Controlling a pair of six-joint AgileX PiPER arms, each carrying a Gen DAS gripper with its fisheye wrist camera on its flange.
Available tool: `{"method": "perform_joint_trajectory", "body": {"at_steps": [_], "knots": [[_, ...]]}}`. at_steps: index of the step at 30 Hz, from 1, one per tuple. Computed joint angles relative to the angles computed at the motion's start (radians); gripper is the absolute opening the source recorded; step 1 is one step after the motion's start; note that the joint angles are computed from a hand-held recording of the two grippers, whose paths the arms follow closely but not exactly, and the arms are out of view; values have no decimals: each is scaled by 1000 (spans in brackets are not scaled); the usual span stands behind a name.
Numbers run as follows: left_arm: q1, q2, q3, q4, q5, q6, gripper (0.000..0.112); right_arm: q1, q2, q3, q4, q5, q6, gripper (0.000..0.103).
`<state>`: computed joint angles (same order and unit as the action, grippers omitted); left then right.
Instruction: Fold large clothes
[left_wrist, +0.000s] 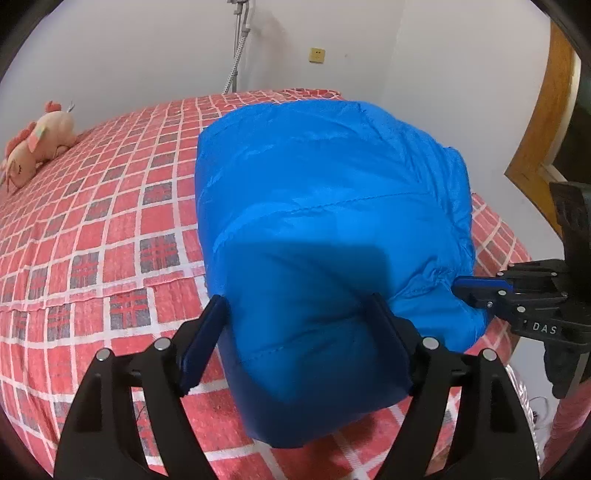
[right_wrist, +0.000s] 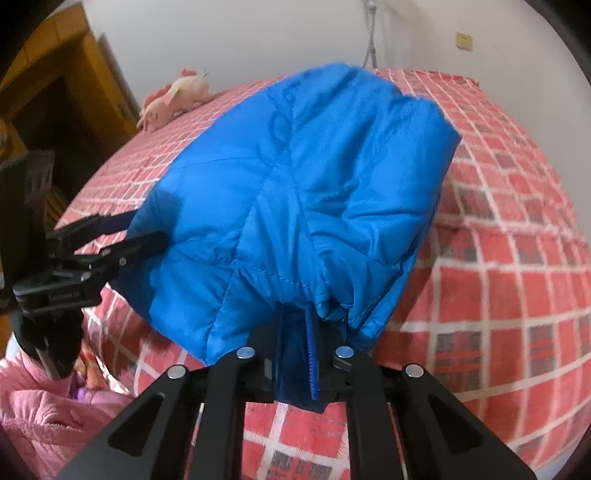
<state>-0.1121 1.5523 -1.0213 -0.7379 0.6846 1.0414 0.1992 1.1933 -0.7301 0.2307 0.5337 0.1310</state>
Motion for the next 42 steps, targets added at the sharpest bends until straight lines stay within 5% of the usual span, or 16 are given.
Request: {"method": "perform_joint_trajectory", "body": {"at_steps": [3,7,13,23,27,34,42], "knots": [[21,39,-22,-25,28,13,82,50,-1,11,-110,-32,128,9],[42,67,-71,-15,93,-16,82,41,-9,-44,-114,52,128,9],[102,119,-267,6,307,-101,79,24,-46,-203,-115,157,106,17],[-82,304,-616,237,196,-535,77,34,352,-633,-437,217,476,23],[-120,435,-731,320,214,-644,77,0,410,-611,-484,168,536,22],[-141,442,-671,346,134,-636,79,-64,445,-471,-414,-43,514,21],[-124,372,-609,341,124,-630,77,-55,369,-459,-373,1,505,23]]}}
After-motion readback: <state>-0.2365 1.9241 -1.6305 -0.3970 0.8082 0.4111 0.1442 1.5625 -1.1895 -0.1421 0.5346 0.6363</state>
